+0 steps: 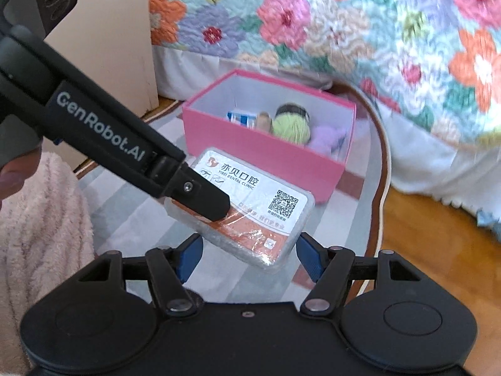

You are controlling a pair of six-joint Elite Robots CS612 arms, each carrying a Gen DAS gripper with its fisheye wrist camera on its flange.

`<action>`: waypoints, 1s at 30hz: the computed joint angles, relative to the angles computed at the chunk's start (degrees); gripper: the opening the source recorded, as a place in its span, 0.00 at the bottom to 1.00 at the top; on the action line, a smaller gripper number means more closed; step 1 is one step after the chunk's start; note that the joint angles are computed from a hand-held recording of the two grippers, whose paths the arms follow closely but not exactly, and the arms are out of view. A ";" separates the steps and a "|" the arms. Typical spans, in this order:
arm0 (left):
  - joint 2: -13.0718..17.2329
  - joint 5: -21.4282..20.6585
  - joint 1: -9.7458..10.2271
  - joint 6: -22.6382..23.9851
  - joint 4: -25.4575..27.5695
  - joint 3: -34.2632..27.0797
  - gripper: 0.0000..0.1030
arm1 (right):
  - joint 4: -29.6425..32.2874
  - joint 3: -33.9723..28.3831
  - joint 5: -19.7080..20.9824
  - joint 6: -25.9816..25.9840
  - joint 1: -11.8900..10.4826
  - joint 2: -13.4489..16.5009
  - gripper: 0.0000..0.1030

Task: Organize objects
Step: 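Carry the floss box with the left tool over the pink box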

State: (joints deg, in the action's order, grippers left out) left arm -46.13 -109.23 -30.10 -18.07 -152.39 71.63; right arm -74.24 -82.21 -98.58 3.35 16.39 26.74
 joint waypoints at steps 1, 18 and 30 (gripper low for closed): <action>-0.14 0.24 0.09 -0.15 -0.31 -0.15 0.40 | -0.29 0.56 0.12 -0.09 -0.05 -0.51 0.70; 11.48 -1.27 3.61 -8.51 6.47 -22.62 0.43 | -9.44 18.38 1.65 -5.14 -2.97 -10.19 0.70; 34.24 -6.56 5.62 -17.94 26.46 -57.82 0.42 | -10.44 40.48 8.60 -1.95 -6.58 -17.26 0.70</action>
